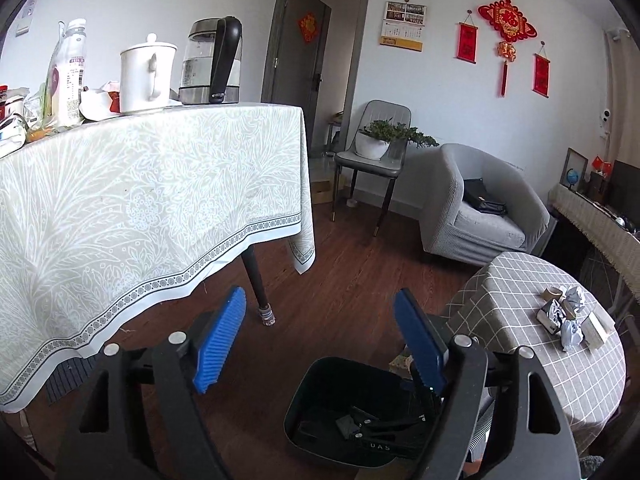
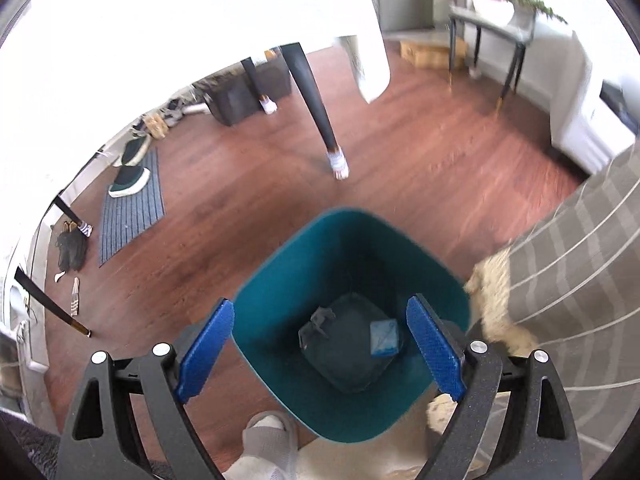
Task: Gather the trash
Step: 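Move both grippers back over the table toward the crumpled paper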
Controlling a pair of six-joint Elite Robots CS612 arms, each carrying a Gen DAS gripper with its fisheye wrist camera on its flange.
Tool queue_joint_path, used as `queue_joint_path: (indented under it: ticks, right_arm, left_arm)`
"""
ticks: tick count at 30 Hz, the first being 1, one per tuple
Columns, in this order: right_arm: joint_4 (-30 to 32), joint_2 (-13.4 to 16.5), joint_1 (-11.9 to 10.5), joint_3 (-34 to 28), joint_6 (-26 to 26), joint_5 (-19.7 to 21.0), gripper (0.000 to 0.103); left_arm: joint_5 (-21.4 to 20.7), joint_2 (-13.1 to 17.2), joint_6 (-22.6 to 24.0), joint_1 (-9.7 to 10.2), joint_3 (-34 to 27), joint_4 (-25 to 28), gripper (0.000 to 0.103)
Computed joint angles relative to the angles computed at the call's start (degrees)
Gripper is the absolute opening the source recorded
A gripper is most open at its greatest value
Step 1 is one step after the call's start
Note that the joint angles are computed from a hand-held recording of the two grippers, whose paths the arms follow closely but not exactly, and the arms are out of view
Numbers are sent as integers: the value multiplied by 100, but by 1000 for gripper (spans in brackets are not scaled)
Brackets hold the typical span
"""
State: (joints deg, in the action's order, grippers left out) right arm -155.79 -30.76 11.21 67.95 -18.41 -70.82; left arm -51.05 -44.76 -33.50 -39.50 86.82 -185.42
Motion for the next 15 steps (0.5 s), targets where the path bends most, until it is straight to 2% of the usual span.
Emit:
queue_joint_path:
  ticks: [7,12,15]
  right_arm:
    - [-1051,-491,-245,640,113,558,89]
    - [-1715,-776,-428,956,289,706,89]
    - [-2013,-913,-544,1113,293,657,89]
  left_arm:
    - [244,-2,271,-88,-71,-475,85]
    - [104,60,163,-111,-234,-572,85]
    - [33,150,184,-148,-407,-526,87]
